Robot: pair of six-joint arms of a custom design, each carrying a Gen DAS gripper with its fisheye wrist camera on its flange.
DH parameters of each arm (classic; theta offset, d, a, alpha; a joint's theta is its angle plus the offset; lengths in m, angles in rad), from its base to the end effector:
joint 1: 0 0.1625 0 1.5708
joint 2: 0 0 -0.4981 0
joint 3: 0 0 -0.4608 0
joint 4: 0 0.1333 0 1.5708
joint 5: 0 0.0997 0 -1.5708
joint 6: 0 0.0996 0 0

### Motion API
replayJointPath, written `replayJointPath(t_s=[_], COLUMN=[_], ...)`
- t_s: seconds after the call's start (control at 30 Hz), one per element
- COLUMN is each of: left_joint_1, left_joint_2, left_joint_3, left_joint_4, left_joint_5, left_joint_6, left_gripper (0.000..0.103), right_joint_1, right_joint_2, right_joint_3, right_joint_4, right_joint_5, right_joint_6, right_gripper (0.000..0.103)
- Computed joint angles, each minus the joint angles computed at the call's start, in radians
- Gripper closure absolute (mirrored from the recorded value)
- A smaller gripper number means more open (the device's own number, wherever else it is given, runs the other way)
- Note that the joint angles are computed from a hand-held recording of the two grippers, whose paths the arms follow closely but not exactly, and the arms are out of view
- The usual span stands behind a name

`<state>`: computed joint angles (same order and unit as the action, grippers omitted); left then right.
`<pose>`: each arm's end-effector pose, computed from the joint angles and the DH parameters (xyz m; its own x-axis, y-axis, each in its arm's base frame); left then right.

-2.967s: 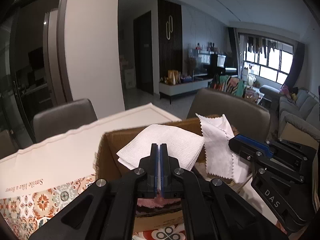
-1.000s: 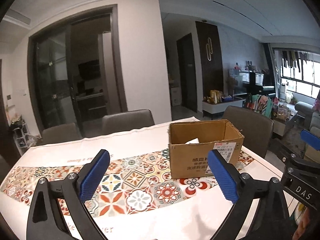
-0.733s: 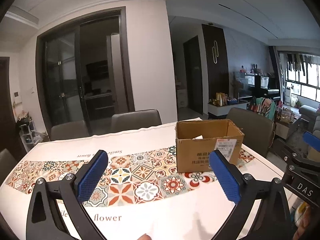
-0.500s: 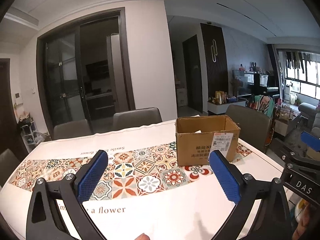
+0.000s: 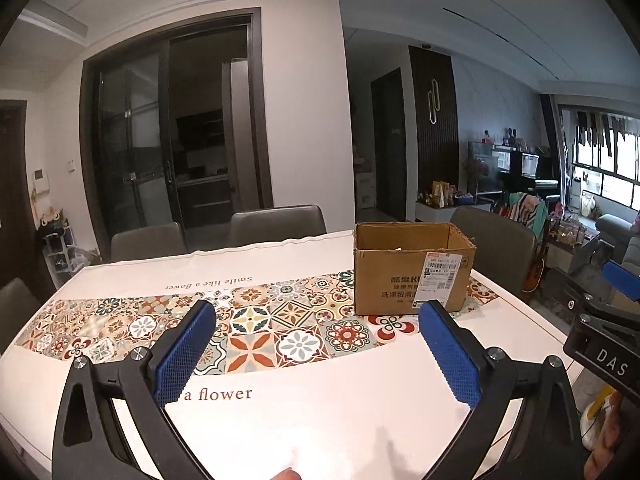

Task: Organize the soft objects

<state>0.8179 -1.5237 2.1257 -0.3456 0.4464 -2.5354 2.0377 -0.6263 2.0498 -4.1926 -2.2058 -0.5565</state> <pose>-0.1240 -0.4587 0.2918 -0.6504 -0.1752 -0.7391 0.6619 0.3466 -0.6646 0.3283 -0.4864 0.0623 -0.7351 -0.0604 0.6753 -0.6502 0.3451 -0.6768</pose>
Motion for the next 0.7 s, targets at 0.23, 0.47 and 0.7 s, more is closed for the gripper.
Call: replayJointPath(t_s=[0.23,0.47,0.7], left_joint_1=[0.009,0.014,0.03], left_joint_2=[-0.002,0.001,0.01], left_joint_3=[0.003,0.002,-0.004], left_joint_4=[0.008,0.013,0.031], left_joint_5=[0.014,0.016,0.028], left_joint_6=[-0.018,-0.022,-0.037], left_gripper=[0.0,0.0,0.0], right_joint_1=[0.0,-0.002,-0.013], right_joint_2=[-0.001,0.001,0.001], right_joint_3=[0.007,0.002,0.0], right_joint_4=[0.002,0.012,0.033], right_joint_5=[0.009,0.008,0.013], right_joint_6=[0.01,0.013,0.025], right_gripper=[0.011,0.011,0.011])
